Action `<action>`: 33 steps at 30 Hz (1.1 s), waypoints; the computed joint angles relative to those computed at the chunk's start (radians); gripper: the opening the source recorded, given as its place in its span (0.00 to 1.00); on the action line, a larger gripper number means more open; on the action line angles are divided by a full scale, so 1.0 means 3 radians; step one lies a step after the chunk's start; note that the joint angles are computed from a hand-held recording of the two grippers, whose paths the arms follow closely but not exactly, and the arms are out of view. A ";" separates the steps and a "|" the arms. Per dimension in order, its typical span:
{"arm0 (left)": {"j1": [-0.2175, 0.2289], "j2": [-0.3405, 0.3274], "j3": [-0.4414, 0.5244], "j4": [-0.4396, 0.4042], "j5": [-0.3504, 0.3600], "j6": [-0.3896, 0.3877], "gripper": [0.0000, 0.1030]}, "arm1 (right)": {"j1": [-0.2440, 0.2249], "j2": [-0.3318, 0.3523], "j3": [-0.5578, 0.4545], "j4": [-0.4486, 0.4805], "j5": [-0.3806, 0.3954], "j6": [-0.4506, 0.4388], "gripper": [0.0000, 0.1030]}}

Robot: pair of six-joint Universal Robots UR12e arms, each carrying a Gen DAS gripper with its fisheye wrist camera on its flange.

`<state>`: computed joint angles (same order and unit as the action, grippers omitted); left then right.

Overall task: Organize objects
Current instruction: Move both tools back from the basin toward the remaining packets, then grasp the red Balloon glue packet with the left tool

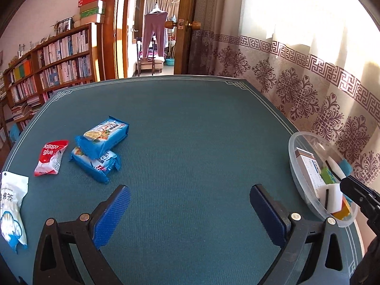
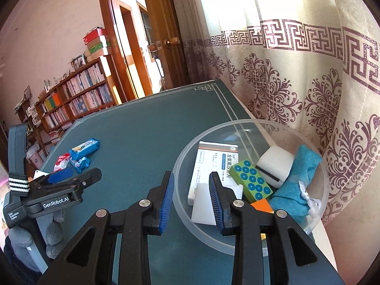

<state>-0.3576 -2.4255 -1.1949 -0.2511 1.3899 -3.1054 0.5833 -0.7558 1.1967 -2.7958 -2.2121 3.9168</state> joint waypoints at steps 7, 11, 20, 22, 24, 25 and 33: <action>0.0065 -0.0017 0.0027 0.0004 0.0161 -0.0169 0.99 | 0.0004 0.0139 -0.0227 0.0013 0.0177 -0.0118 0.43; 0.0096 -0.0036 0.0065 -0.0016 0.0291 -0.0258 1.00 | 0.0012 0.0226 -0.0370 0.0034 0.0295 -0.0221 0.44; 0.0182 -0.0093 0.0180 -0.0153 0.0533 -0.0527 1.00 | 0.0002 0.0385 -0.0629 0.0172 0.0548 -0.0326 0.45; 0.0199 -0.0106 0.0206 -0.0169 0.0582 -0.0592 1.00 | -0.0002 0.0405 -0.0658 0.0203 0.0597 -0.0329 0.45; 0.0214 -0.0124 0.0238 -0.0173 0.0650 -0.0665 1.00 | -0.0003 0.0428 -0.0694 0.0236 0.0636 -0.0333 0.45; 0.0221 -0.0132 0.0252 -0.0171 0.0686 -0.0705 0.99 | -0.0005 0.0436 -0.0704 0.0246 0.0659 -0.0334 0.46; 0.0273 -0.0209 0.0385 -0.0269 0.1015 -0.0960 1.00 | -0.0017 0.0527 -0.0837 0.0296 0.0852 -0.0417 0.49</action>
<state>-0.2756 -2.4883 -1.0795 -0.3317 1.6945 -3.3934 0.5781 -0.5976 0.9455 -2.7070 -1.9565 3.7917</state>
